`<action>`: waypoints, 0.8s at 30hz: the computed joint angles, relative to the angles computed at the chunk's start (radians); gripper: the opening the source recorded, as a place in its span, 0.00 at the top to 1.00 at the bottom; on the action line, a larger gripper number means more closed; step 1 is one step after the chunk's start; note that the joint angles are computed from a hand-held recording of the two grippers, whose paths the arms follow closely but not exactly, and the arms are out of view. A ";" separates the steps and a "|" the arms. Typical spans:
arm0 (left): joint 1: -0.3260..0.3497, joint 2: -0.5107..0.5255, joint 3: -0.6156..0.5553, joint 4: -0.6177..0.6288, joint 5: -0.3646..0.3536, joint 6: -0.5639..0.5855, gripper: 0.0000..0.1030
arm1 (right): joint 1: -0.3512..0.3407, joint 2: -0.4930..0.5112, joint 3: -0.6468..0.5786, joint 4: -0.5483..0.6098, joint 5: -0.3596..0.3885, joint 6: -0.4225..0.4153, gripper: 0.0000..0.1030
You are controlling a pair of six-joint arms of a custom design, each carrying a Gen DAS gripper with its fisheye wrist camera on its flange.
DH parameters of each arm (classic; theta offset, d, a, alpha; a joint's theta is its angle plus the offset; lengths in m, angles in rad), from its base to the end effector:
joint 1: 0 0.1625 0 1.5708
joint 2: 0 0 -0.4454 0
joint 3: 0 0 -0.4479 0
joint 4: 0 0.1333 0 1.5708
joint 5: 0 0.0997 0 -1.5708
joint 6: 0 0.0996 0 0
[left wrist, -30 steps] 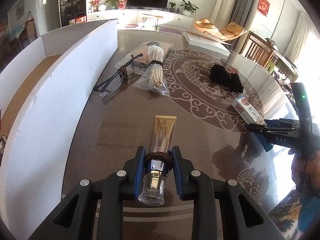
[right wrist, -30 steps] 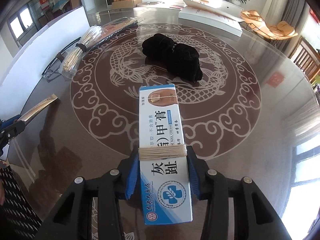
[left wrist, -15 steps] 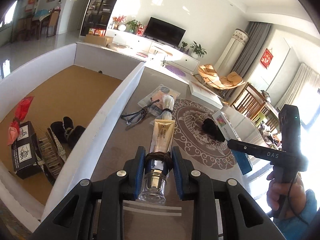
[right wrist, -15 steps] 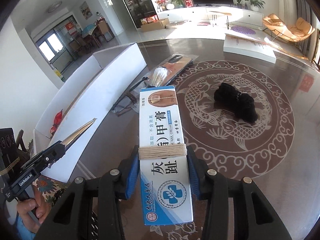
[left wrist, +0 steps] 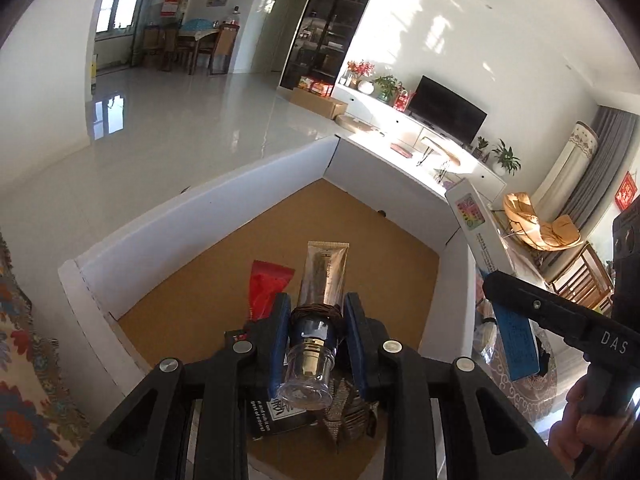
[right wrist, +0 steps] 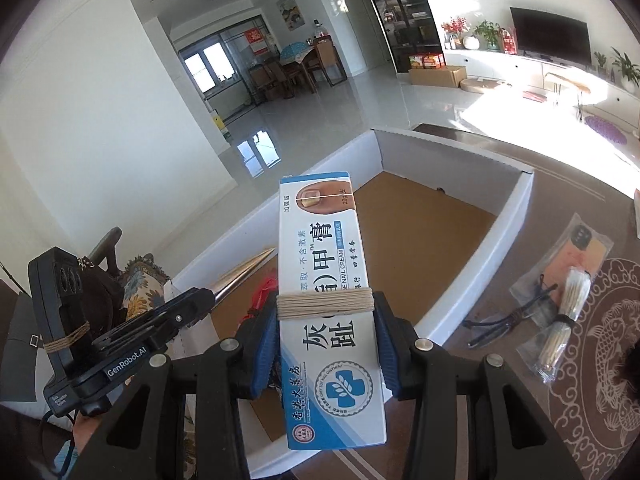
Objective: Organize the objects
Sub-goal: 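Carry the gold tube with the left tool while the right tool carries the box to the bin, then release the tube and box into the bin and bring both tools back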
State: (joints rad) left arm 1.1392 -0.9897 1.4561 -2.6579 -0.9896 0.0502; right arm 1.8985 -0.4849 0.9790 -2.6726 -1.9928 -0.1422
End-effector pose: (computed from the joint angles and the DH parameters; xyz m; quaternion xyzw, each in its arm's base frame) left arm -0.1531 -0.7817 0.3237 0.1327 0.9068 -0.3390 0.2124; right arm 0.3844 -0.8433 0.1400 0.1563 -0.9220 0.3098 0.1719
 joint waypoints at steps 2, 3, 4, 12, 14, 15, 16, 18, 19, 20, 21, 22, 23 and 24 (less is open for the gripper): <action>0.006 0.029 -0.030 0.050 0.076 -0.025 0.72 | -0.011 0.086 -0.125 0.112 0.037 0.031 0.54; 0.009 0.034 -0.029 0.057 0.101 -0.032 0.71 | -0.018 0.121 -0.178 0.173 0.052 0.062 0.50; 0.012 0.035 -0.026 0.055 0.110 -0.034 0.67 | -0.026 0.145 -0.212 0.215 0.071 0.092 0.42; -0.011 -0.008 0.084 -0.137 0.118 -0.019 0.23 | -0.045 -0.035 0.127 -0.092 0.086 0.004 0.19; -0.030 -0.022 0.111 -0.120 0.072 -0.044 0.23 | -0.052 -0.116 0.267 -0.222 0.028 -0.052 0.08; -0.043 -0.028 0.127 -0.119 0.041 -0.043 0.22 | -0.058 -0.152 0.330 -0.285 -0.006 -0.078 0.07; -0.058 -0.032 0.146 -0.125 0.006 -0.032 0.22 | -0.065 -0.186 0.394 -0.346 -0.045 -0.100 0.06; -0.092 -0.040 0.190 -0.135 -0.070 0.003 0.22 | -0.088 -0.252 0.511 -0.449 -0.127 -0.127 0.04; -0.109 -0.040 0.209 -0.136 -0.108 0.022 0.22 | -0.105 -0.288 0.572 -0.496 -0.172 -0.135 0.04; -0.126 -0.035 0.221 -0.126 -0.143 0.033 0.21 | -0.123 -0.321 0.628 -0.536 -0.217 -0.139 0.04; -0.142 -0.036 0.244 -0.115 -0.178 0.038 0.16 | -0.140 -0.348 0.677 -0.569 -0.263 -0.142 0.04; -0.153 -0.027 0.255 -0.103 -0.212 0.039 0.09 | -0.161 -0.380 0.724 -0.592 -0.304 -0.143 0.04; -0.166 -0.014 0.264 -0.087 -0.240 0.029 0.07 | -0.181 -0.414 0.769 -0.606 -0.343 -0.136 0.04; -0.176 0.002 0.272 -0.069 -0.258 0.016 0.06 | -0.198 -0.443 0.813 -0.622 -0.376 -0.124 0.04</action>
